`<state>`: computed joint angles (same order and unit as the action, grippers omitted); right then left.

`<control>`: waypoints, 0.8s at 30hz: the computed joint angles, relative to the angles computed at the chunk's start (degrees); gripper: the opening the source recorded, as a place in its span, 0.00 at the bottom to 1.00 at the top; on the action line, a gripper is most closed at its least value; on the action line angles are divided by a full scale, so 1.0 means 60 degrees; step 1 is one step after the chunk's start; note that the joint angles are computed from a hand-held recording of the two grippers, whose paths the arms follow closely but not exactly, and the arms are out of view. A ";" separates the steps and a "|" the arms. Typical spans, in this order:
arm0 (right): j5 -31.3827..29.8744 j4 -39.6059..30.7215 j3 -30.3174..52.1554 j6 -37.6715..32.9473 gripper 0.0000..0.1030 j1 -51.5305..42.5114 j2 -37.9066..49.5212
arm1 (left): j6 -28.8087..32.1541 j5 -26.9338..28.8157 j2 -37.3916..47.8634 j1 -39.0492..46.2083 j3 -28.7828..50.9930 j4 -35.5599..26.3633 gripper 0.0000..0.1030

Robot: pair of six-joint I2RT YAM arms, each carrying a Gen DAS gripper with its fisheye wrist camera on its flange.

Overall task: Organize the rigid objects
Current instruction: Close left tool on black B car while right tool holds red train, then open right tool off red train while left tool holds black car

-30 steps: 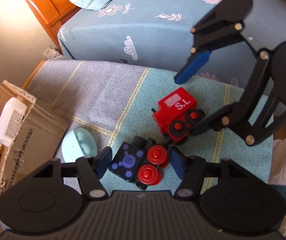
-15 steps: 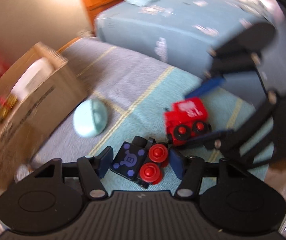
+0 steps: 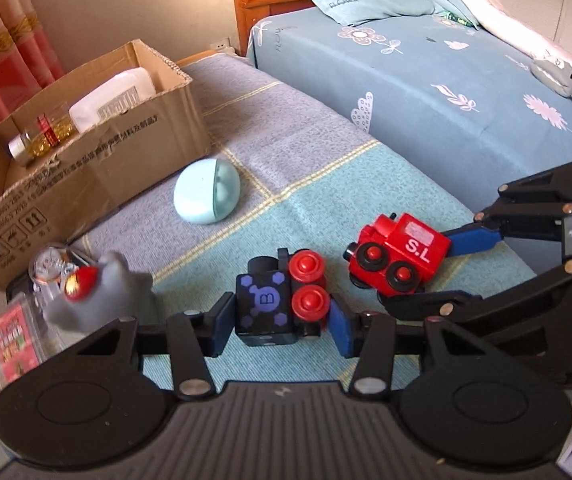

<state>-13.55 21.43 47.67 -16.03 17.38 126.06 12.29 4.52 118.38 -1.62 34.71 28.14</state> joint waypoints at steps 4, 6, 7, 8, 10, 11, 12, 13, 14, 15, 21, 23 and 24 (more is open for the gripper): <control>-0.0021 0.0155 -0.0155 -0.0143 0.61 -0.0033 -0.0080 | -0.0045 -0.0025 0.0020 0.0066 -0.0085 0.0113 0.47; 0.0012 0.0417 -0.0218 -0.0146 0.68 -0.0032 -0.0074 | -0.0192 -0.0112 0.0080 0.0085 -0.0026 0.0150 0.48; -0.0038 0.0422 -0.0190 -0.0133 0.68 -0.0038 -0.0072 | -0.0229 -0.0148 0.0133 0.0095 0.0053 0.0120 0.48; 0.0015 0.0407 -0.0114 -0.0106 0.68 -0.0005 -0.0040 | -0.0234 -0.0188 0.0211 0.0101 0.0163 0.0066 0.48; 0.0139 0.0447 0.0007 -0.0099 0.67 0.0059 0.0061 | -0.0206 -0.0241 0.0332 0.0120 0.0257 0.0159 0.48; 0.0133 0.0375 0.0108 -0.0060 0.67 0.0062 0.0118 | -0.0213 -0.0227 0.0347 0.0146 0.0291 0.0141 0.49; 0.0096 0.0277 0.0203 -0.0031 0.67 0.0050 0.0171 | -0.0230 -0.0211 0.0362 0.0176 0.0343 0.0092 0.49; 0.0067 0.0238 0.0272 0.0001 0.67 0.0045 0.0224 | -0.0214 -0.0162 0.0386 0.0205 0.0396 0.0052 0.49; 0.0060 0.0212 0.0306 -0.0019 0.67 0.0051 0.0259 | -0.0181 -0.0095 0.0438 0.0231 0.0463 -0.0005 0.50; 0.0080 0.0177 0.0370 -0.0067 0.67 0.0089 0.0333 | -0.0165 -0.0054 0.0504 0.0243 0.0515 -0.0031 0.51; 0.0480 0.0691 0.0185 -0.0429 0.72 0.0367 0.0456 | -0.0056 0.0207 0.0684 0.0362 0.0529 0.0146 0.58; 0.0559 0.0745 0.0212 -0.0418 0.81 0.0344 0.0527 | -0.0169 0.0220 0.0744 0.0436 0.0565 0.0162 0.66; 0.0599 0.0849 0.0193 -0.0424 0.89 0.0310 0.0580 | -0.0150 0.0266 0.0769 0.0477 0.0556 0.0204 0.67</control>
<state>-9.95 26.52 48.83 -18.57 19.24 129.53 11.39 6.12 122.99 1.24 38.05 29.36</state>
